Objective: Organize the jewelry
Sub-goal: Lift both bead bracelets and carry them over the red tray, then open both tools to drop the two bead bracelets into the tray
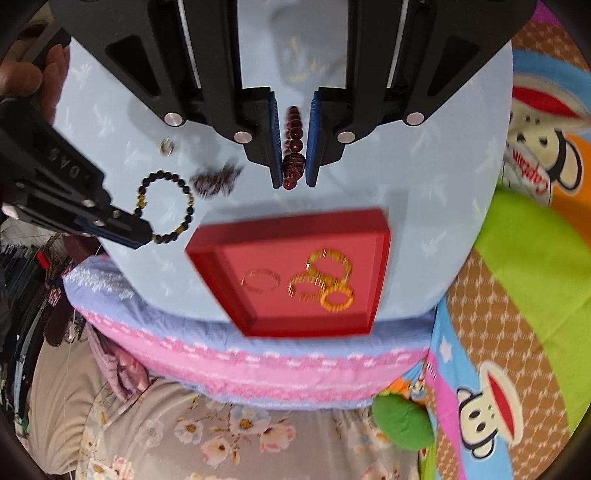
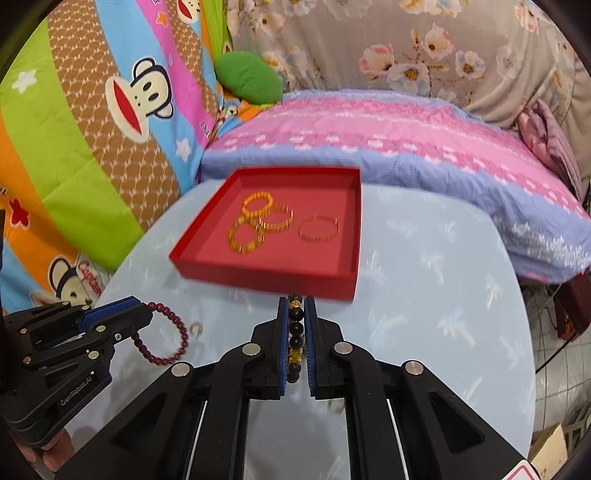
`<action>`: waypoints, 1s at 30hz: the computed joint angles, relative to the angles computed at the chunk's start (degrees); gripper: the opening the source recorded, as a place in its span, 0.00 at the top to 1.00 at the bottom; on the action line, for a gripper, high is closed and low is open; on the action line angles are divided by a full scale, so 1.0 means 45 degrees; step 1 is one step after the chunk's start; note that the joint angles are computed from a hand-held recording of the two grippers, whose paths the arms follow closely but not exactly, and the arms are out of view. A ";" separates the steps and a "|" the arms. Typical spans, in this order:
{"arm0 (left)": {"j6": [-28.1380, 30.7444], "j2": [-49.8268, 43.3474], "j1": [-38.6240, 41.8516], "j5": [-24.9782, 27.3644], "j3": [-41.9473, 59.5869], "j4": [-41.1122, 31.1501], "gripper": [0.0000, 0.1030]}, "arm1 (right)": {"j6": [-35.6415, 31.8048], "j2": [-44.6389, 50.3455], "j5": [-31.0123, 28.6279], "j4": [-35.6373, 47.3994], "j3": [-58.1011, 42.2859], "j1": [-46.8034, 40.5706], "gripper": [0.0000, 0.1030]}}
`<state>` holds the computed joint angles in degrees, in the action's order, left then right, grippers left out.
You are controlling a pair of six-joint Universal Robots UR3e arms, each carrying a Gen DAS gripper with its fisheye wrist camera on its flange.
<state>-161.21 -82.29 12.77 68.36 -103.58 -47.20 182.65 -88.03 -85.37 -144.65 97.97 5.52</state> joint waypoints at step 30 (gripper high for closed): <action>-0.2088 -0.8816 -0.1011 0.1335 0.7077 0.1187 0.57 | 0.0896 0.8012 -0.0083 0.1073 -0.8104 0.0075 0.71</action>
<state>-170.60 -121.96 8.22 74.37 -71.74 -41.86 186.68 -51.97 -85.75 -139.82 61.50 5.85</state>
